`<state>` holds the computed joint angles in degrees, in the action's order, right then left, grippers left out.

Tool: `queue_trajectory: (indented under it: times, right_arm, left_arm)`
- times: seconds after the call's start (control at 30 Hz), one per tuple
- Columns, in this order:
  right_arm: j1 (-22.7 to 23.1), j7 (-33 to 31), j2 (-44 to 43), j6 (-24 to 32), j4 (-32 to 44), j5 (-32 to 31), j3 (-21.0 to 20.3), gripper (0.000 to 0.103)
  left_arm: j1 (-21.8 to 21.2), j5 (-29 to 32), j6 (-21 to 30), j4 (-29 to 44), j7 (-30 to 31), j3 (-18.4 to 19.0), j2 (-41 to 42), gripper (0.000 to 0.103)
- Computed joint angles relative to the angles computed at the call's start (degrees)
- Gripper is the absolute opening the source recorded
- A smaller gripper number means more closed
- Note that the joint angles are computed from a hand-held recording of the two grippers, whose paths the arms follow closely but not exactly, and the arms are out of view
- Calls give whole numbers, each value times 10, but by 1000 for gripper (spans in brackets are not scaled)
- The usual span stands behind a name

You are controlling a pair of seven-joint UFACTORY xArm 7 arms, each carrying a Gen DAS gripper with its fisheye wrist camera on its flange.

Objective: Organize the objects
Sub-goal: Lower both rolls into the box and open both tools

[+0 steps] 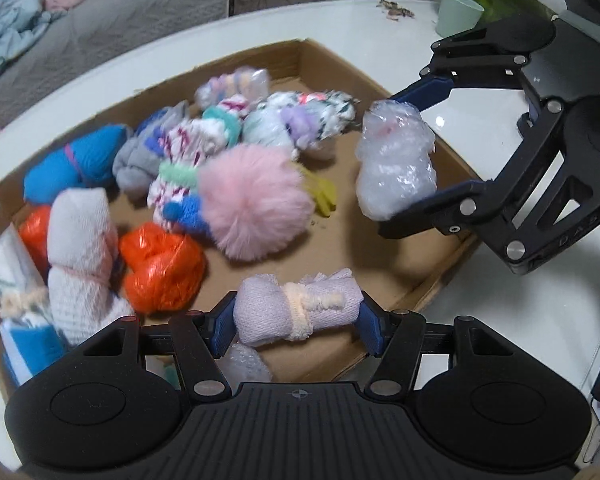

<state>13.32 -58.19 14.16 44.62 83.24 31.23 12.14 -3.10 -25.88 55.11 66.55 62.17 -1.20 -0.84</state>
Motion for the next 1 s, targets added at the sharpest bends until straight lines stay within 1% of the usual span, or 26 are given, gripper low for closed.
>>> queue_trajectory:
  times: [0.03, 0.07, 0.13, 0.23, 0.27, 0.33, 0.4, 0.53, 0.6, 0.7, 0.77, 0.83, 0.87, 0.93, 1.0]
  right_arm:
    - [0, -3, -2, 5, -1, -6, -1, 72]
    - [0, -7, -7, 8, -7, -11, -2, 72]
    - [-6, -25, -17, 28, -13, -5, -2, 72]
    - [-17, -53, -29, 81, -14, 10, -7, 72]
    - [-21, -68, -34, 98, -16, 18, -9, 72]
    - [-23, -85, -40, 130, -15, 21, -14, 72]
    - [-27, -121, -51, 147, -23, 35, -18, 72]
    - [-17, -118, -48, 136, -20, 23, -25, 72]
    - [-13, -115, -49, 127, -23, 10, -25, 72]
    - [-7, -109, -47, 121, -29, -14, -26, 72]
    - [-4, -104, -44, 118, -31, -33, -27, 74]
    - [-3, -105, -43, 117, -32, -33, -25, 74]
    - [-2, -104, -44, 116, -33, -36, -25, 74]
    - [-1, -106, -50, 99, -44, -37, -24, 76]
    - [-2, -105, -53, 90, -50, -35, -25, 77]
  left_arm:
    - [0, 10, 1, -6, 6, 0, -5, 65]
    - [0, 10, 3, -16, 23, 1, -15, 65]
    - [1, 11, 20, -23, 49, 5, -26, 65]
    - [-2, 2, 24, -38, 111, 11, -44, 65]
    - [-3, -5, 28, -38, 127, 13, -45, 65]
    - [-4, -18, 49, -24, 140, 17, -37, 65]
    - [-5, -33, 53, -17, 156, 16, -34, 65]
    - [-11, -38, 36, -17, 163, 6, -28, 65]
    - [-13, -40, 32, -17, 160, 3, -25, 66]
    - [-19, -31, 12, -32, 171, -2, -30, 66]
    - [-20, -31, 11, -37, 167, 0, -29, 68]
    - [-20, -32, 11, -38, 166, 1, -30, 69]
    - [-21, -30, 8, -41, 164, 0, -32, 70]
    - [-22, -24, -8, -50, 155, -1, -39, 77]
    - [-23, -22, -9, -55, 151, 1, -43, 79]
